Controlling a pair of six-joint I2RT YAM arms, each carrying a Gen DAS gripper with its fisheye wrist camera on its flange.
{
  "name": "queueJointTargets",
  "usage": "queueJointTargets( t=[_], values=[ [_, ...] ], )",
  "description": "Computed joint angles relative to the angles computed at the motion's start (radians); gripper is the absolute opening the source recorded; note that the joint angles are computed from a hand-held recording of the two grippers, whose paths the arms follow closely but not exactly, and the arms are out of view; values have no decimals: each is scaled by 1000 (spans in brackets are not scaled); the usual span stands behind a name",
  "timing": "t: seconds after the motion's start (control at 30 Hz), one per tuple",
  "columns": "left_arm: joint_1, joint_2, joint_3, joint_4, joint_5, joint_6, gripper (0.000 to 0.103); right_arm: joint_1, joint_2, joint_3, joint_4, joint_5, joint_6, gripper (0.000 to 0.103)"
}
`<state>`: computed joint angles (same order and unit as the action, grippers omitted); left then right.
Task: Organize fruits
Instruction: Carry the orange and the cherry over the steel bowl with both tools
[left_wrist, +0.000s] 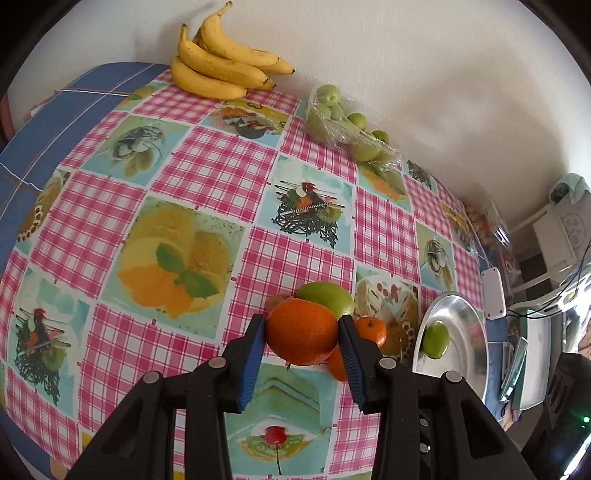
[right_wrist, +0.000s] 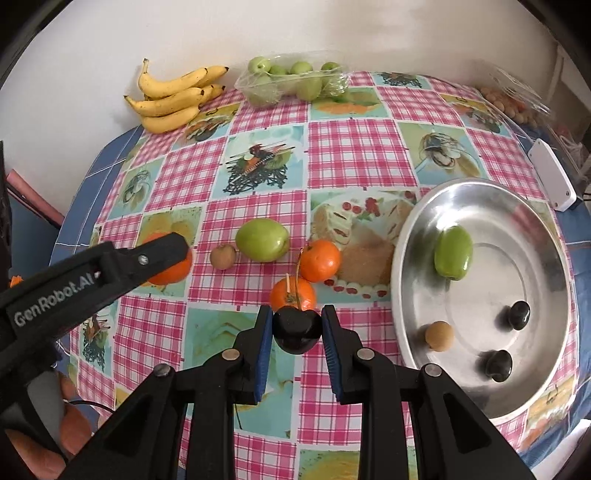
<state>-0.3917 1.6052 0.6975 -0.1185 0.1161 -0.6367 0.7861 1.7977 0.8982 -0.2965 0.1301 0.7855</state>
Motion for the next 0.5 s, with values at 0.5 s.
queueJointTargets(
  t=[0.5],
  values=[
    [-55, 31, 21, 5, -24, -38, 42, -59, -38, -59, -12, -17, -1, 28]
  ],
)
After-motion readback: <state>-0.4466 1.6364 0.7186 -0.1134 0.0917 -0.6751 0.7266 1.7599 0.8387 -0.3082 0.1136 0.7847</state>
